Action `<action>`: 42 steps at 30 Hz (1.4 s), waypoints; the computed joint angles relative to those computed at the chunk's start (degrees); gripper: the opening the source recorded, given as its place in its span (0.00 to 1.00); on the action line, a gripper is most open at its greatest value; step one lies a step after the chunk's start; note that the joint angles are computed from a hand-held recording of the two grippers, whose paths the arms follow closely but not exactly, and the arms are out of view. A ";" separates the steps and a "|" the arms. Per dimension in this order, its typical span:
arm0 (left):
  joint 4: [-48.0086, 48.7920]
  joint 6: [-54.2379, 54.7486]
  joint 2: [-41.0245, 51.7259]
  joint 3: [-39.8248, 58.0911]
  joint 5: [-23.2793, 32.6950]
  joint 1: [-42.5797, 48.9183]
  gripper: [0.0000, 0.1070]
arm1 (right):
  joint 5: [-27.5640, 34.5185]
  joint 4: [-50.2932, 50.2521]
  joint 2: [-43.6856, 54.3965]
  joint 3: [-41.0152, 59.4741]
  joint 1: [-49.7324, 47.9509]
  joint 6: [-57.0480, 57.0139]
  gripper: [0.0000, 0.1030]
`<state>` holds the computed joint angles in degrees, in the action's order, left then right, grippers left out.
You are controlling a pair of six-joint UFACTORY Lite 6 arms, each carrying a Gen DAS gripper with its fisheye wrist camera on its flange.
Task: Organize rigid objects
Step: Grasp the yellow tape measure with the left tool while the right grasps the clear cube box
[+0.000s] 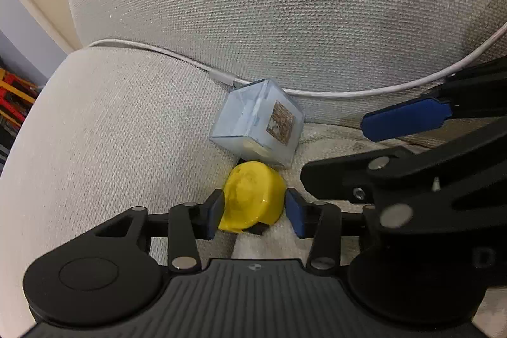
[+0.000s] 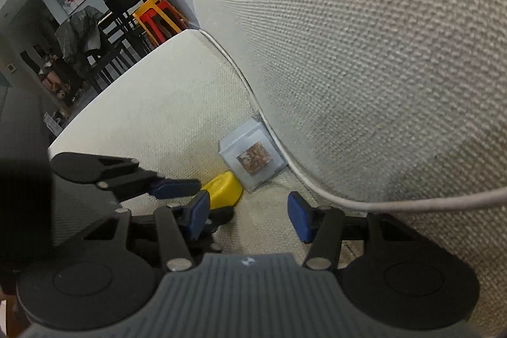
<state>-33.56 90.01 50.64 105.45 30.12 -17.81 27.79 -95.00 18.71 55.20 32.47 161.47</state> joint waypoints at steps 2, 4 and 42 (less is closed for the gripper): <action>-4.37 6.40 -0.84 -2.74 -2.13 0.34 0.48 | 0.23 1.22 -0.20 0.17 0.55 -1.07 0.53; -5.11 7.89 -1.09 -3.03 -0.99 0.81 0.34 | 0.59 2.64 0.45 0.80 0.85 -2.81 0.53; 20.90 -32.44 3.24 14.77 14.08 4.26 0.21 | 17.47 33.04 29.81 38.68 2.19 -48.80 0.64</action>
<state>-12.67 57.57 53.88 120.22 44.20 -13.55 45.26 -61.96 48.51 93.88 34.66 112.67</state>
